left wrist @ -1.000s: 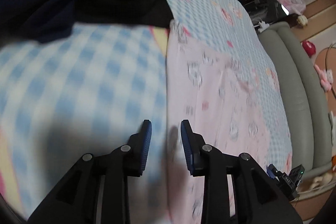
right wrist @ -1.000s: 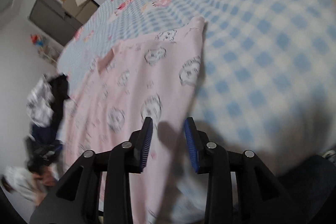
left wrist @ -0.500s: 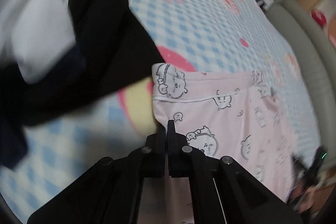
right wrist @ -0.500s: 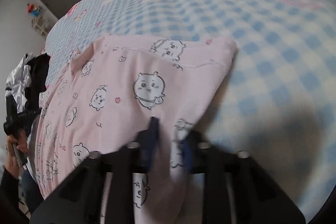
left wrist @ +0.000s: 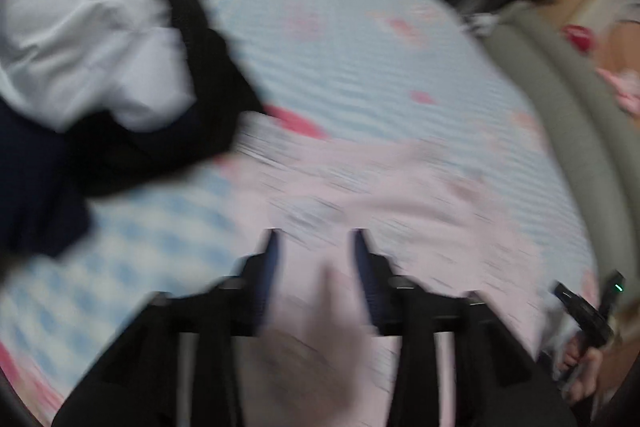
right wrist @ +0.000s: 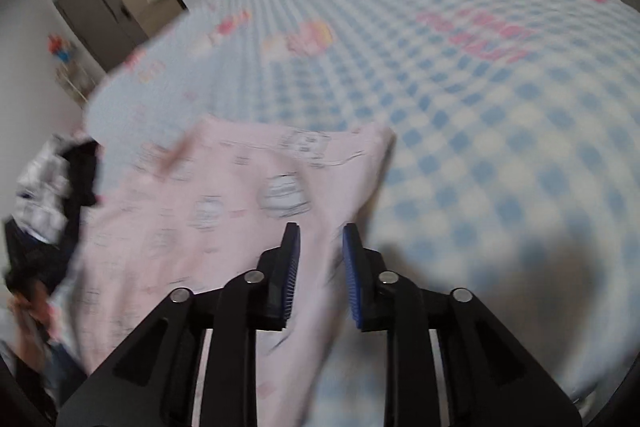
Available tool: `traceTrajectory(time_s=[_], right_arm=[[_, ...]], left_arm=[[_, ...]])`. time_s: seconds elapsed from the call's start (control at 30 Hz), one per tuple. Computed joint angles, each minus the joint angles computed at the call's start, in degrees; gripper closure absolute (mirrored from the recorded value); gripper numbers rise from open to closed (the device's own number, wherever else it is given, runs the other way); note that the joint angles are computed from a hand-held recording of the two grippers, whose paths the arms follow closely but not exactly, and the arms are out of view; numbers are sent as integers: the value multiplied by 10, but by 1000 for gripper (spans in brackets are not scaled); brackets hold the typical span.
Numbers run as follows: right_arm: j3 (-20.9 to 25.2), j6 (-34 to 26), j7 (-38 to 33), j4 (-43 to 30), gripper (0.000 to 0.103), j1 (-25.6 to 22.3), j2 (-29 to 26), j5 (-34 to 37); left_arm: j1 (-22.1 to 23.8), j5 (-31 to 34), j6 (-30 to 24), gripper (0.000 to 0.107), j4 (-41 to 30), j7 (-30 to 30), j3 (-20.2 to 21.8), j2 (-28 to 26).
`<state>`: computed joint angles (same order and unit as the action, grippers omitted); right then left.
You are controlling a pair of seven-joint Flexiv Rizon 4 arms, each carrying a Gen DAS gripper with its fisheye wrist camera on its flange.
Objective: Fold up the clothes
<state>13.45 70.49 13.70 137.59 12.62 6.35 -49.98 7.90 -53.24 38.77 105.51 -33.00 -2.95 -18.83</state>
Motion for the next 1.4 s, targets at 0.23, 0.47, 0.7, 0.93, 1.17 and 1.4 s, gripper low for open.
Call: traceTrajectory(time_s=[0.23, 0.47, 0.7, 0.93, 1.17, 1.4], right_arm=[[34, 40, 166, 19, 79, 33, -27, -101], [45, -5, 207, 70, 85, 82, 32, -22], [40, 52, 293, 13, 76, 62, -13, -222], [45, 7, 327, 46, 79, 123, -15, -140], [22, 69, 497, 66, 69, 81, 13, -311], [91, -81, 314, 57, 55, 146, 55, -62]], left_arm=[[-63, -24, 26, 51, 166, 126, 10, 92], [-42, -9, 46, 71, 203, 100, 51, 135], [-75, -13, 54, 62, 241, 74, 46, 163], [-49, 5, 18, 62, 243, 59, 66, 162], [-70, -116, 57, 64, 274, 76, 58, 176], [-101, -71, 196, 83, 309, 47, 50, 194]])
